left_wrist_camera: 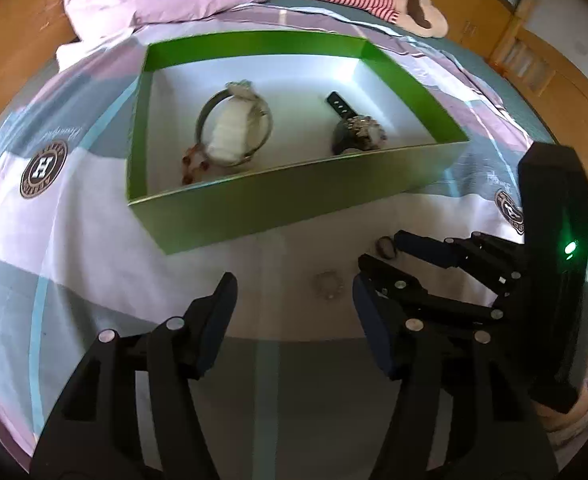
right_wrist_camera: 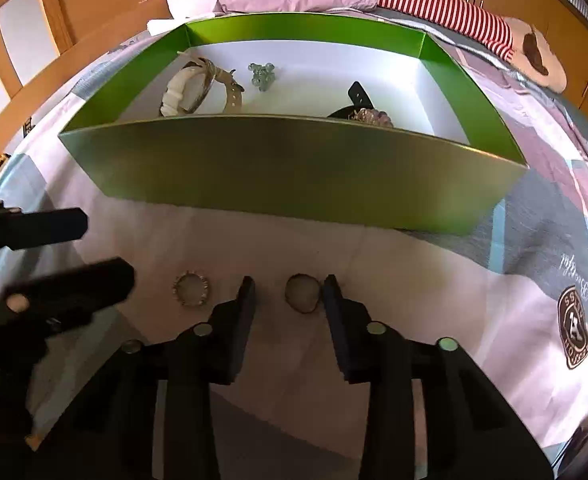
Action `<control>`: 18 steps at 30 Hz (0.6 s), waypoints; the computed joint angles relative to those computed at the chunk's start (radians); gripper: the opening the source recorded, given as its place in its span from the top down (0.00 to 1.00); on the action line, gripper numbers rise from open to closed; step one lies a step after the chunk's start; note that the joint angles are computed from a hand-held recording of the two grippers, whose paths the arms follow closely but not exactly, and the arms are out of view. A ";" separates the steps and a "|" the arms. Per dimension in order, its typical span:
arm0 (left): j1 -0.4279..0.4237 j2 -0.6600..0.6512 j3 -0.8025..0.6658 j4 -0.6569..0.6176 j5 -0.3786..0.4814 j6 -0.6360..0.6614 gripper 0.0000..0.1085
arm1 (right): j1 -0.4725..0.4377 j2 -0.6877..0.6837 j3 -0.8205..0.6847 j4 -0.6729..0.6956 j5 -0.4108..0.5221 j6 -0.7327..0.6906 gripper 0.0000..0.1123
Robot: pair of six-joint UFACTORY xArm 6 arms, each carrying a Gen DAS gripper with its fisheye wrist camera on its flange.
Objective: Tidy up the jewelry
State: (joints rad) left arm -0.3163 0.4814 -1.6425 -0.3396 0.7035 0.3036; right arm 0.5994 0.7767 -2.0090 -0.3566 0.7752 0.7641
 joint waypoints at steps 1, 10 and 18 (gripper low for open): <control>0.002 0.003 -0.003 -0.001 -0.001 -0.006 0.45 | -0.001 0.001 -0.001 -0.003 0.000 0.002 0.81; -0.010 0.029 -0.031 0.023 0.015 -0.008 0.43 | -0.024 -0.128 0.199 -0.018 -0.048 0.092 0.82; -0.062 0.076 -0.044 0.148 0.022 0.002 0.56 | -0.025 -0.157 0.241 -0.017 -0.054 0.120 0.82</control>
